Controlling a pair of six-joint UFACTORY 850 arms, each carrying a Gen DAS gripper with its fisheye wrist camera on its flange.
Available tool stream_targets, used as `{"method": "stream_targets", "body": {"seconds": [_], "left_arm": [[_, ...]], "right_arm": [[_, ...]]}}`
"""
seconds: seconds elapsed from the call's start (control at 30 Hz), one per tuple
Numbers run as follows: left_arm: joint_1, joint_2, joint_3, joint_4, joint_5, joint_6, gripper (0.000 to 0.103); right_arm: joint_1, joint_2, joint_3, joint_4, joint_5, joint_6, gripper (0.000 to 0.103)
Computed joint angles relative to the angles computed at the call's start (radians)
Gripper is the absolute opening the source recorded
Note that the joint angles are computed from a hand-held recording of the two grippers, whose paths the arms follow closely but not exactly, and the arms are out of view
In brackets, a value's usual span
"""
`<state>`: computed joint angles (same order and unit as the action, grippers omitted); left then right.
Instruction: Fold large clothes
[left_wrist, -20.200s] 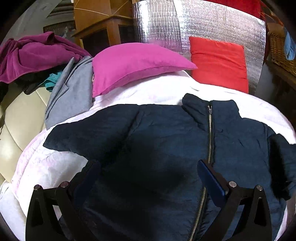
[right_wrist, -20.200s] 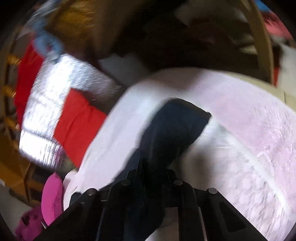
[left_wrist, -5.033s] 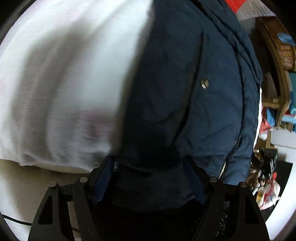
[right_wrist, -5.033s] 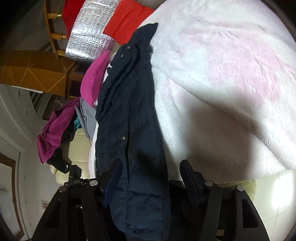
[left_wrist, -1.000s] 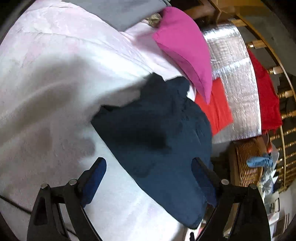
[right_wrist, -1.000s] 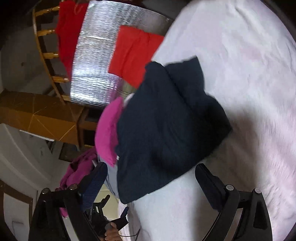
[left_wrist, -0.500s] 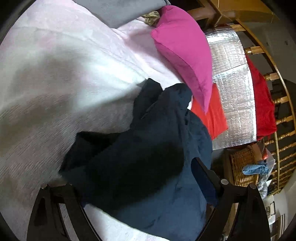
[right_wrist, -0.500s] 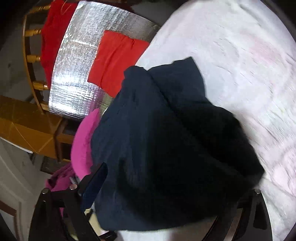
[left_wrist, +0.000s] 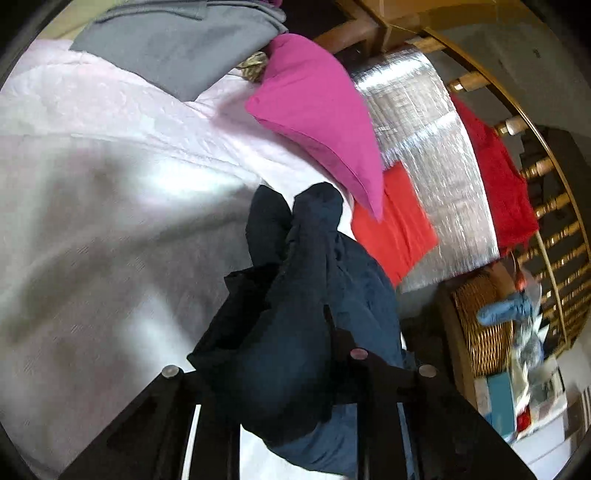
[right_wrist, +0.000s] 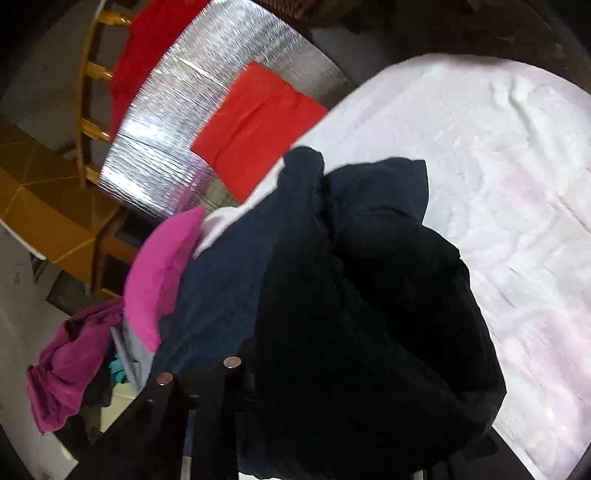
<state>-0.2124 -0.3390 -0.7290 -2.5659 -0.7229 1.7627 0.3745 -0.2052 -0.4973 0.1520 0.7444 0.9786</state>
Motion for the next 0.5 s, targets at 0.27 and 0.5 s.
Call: {"method": "stream_targets", "body": {"seconds": [0.27,0.5], "left_arm": [[0.096,-0.075,-0.043,0.585,0.070,-0.555,0.063],[0.169,0.054,0.033,0.294,0.179,-0.282,0.074]], "right_arm": [[-0.175,-0.049,0.098,-0.507,0.114,0.465,0.056],[-0.266,0.038,0.117,-0.652,0.000,0.433,0.062]]}}
